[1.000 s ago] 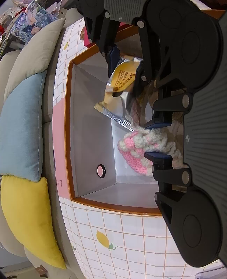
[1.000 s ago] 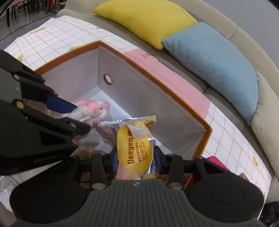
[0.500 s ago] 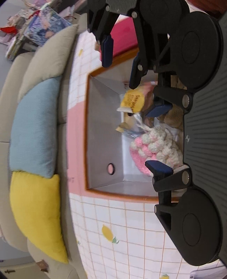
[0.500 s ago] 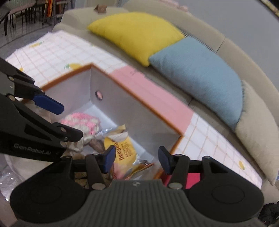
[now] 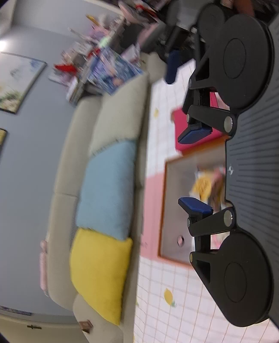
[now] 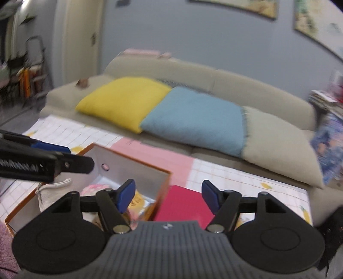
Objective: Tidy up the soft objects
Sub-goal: 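Move both tools away from the box toward the brown sponge and white cloth, then grasp the brown sponge with the left tool while the right tool grasps the white cloth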
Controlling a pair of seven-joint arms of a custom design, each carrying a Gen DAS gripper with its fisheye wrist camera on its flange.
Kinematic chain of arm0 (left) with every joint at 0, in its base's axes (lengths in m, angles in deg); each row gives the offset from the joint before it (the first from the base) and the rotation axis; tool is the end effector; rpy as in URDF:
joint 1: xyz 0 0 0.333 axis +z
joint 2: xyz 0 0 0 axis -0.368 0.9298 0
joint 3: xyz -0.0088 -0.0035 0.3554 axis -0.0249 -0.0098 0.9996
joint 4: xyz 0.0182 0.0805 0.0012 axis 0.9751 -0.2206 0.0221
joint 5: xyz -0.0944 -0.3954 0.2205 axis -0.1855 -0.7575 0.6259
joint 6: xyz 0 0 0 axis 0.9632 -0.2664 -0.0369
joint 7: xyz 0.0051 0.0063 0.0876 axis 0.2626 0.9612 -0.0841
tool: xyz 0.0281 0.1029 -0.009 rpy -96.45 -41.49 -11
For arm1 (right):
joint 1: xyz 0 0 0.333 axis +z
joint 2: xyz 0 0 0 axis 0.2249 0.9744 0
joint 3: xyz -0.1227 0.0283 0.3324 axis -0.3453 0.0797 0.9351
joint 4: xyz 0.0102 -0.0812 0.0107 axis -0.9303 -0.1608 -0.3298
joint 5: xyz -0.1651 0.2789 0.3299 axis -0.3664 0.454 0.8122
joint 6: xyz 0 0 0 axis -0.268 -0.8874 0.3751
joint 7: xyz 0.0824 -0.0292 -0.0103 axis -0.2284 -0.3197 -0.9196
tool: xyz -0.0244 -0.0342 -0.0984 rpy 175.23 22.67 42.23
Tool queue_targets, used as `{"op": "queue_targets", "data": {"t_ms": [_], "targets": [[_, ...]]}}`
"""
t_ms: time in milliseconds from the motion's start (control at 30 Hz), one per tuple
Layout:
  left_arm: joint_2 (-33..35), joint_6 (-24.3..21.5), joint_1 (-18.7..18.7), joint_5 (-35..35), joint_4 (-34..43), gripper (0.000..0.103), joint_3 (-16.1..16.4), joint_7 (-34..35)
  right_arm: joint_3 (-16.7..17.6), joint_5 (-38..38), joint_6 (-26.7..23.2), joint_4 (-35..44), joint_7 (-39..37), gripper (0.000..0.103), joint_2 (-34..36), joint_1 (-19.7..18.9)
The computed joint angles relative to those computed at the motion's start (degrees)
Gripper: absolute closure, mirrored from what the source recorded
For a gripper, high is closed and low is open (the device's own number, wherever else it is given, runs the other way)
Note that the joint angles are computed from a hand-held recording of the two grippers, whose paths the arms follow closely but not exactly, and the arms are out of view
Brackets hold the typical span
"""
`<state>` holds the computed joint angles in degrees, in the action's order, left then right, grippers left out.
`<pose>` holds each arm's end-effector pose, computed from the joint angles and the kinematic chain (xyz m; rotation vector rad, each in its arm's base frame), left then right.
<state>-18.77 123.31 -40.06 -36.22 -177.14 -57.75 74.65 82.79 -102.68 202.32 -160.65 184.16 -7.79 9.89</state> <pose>0.5229 -0.1713 0.6368 -1.4299 2.0851 -1.3012 0.4815 0.1424 0.6086 -1.6776 1.5523 -0.9847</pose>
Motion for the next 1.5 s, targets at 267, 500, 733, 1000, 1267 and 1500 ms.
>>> {"op": "queue_targets", "data": {"t_ms": [267,500,733,1000,1267,1500], "targets": [[-4.7,4.8,-8.2,-4.9,-6.1,0.035,0.5,7.2,3.1,2.6,-4.0,-13.4,9.9,0.033,-16.7,-4.5],[-1.6,0.9,-9.0,-1.6,-4.2,0.035,-2.0,7.1,1.0,5.0,-11.5,-18.0,14.0,0.033,-21.3,-5.2],[4.8,-4.7,-5.9,5.9,2.6,0.035,-5.8,4.6,0.2,2.3,-7.2,-18.0,18.2,0.023,-16.6,-10.3],[14.3,-10.7,-1.9,17.0,13.1,0.035,-10.5,-1.0,2.8,-3.9,0.0,-12.9,22.0,0.011,-3.7,-18.4],[22.7,-14.7,-0.4,28.5,22.4,0.035,-13.0,-8.0,4.8,-14.1,5.5,-7.1,29.7,0.003,8.3,-23.3],[27.4,-17.7,-0.4,33.5,27.7,0.035,-13.7,-10.5,0.5,-17.3,4.9,-2.7,31.4,0.019,15.4,-20.0]]}}
